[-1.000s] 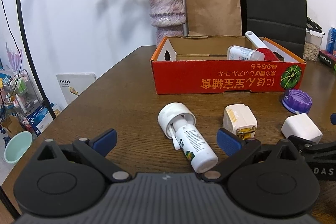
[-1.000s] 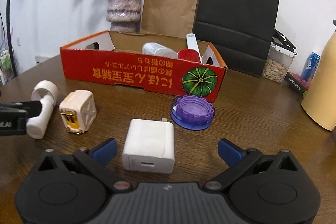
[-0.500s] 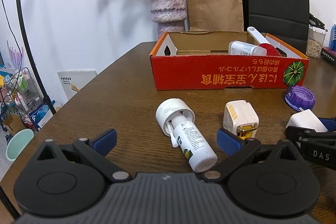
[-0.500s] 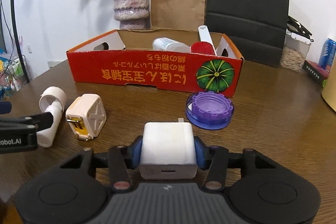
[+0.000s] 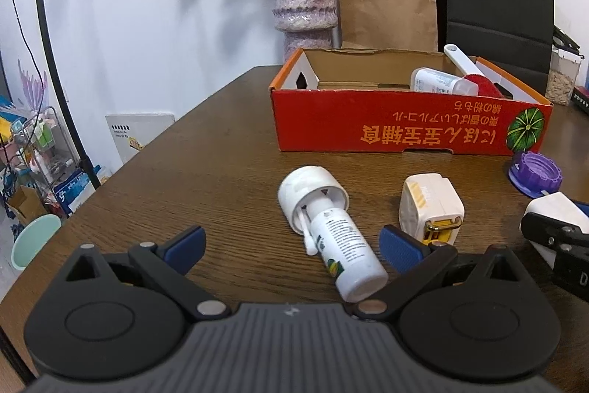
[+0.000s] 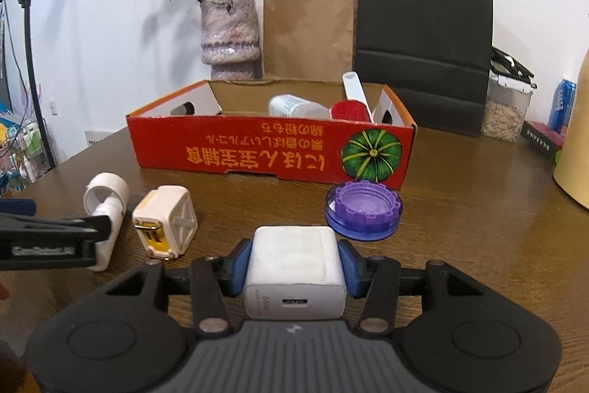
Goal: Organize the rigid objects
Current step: 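Close the left tool on the white medicine bottle while the right tool closes on the white charger, then carry the white bottle with the left tool while the right tool carries the charger over the box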
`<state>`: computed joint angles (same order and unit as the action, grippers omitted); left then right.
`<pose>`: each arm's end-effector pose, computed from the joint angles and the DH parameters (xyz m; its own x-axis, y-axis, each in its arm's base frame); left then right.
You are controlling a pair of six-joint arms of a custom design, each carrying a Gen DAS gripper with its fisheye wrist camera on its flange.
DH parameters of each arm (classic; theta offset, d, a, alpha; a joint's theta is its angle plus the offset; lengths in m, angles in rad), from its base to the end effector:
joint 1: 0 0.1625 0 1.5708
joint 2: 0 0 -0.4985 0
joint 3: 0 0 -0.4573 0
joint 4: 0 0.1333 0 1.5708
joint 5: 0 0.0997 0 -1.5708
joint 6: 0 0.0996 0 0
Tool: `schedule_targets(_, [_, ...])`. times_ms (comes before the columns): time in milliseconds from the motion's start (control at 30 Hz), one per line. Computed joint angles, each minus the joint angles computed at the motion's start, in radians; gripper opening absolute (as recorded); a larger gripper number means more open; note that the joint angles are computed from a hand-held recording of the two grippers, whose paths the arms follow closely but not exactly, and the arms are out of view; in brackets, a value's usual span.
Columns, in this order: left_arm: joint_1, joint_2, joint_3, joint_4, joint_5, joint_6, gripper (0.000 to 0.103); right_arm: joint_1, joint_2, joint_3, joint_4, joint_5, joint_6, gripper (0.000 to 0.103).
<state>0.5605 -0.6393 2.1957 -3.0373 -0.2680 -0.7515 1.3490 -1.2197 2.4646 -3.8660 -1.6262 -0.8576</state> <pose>-0.3046 -0.4620 -0.0326 -0.6252 -0.1640 -0.7630 0.5703 0.5714 -0.5901 0.0248 -0.4707 0.2344 -0.7131 -0.1925 0.6741 -0.6570 0.5190 -0.5468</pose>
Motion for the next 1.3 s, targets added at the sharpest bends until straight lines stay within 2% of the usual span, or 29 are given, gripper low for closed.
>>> schedule_targets(100, [0.006,0.006,-0.014,0.021,-0.008,-0.006,0.091,-0.001,0.003,0.013,-0.033,0.018,-0.013,0.049])
schedule_targets(167, [0.01,0.009,-0.022,0.033,-0.018,-0.008,0.078,0.001,0.006,0.015,-0.043,0.02,-0.015,0.049])
schedule_targets(233, [0.013,0.014,-0.024,0.008,-0.034,0.016,0.069,0.002,0.007,0.015,-0.046,0.02,-0.015,0.049])
schedule_targets(300, [0.015,0.019,-0.026,-0.021,-0.05,0.047,0.054,0.002,0.007,0.015,-0.045,0.018,-0.013,0.049])
schedule_targets(333, [0.019,0.019,-0.026,-0.038,-0.066,0.062,0.038,0.002,0.006,0.015,-0.045,0.017,-0.014,0.049])
schedule_targets(367, [0.021,0.018,-0.026,-0.041,-0.075,0.065,0.035,0.002,0.006,0.015,-0.044,0.017,-0.014,0.049])
schedule_targets(467, [0.023,0.018,-0.015,-0.114,-0.102,0.106,0.035,0.002,0.008,0.015,-0.048,0.017,-0.014,0.049])
schedule_targets(733, [-0.003,0.01,0.0,-0.093,-0.069,0.099,0.035,-0.003,0.007,0.018,-0.056,0.022,-0.008,0.049])
schedule_targets(1033, [-0.036,-0.033,0.03,0.042,-0.094,0.019,0.035,-0.007,0.0,0.028,-0.062,0.035,-0.006,0.049])
schedule_targets(1300, [-0.063,-0.06,0.059,0.068,-0.098,-0.02,0.035,-0.01,-0.001,0.05,-0.105,0.046,-0.001,0.049])
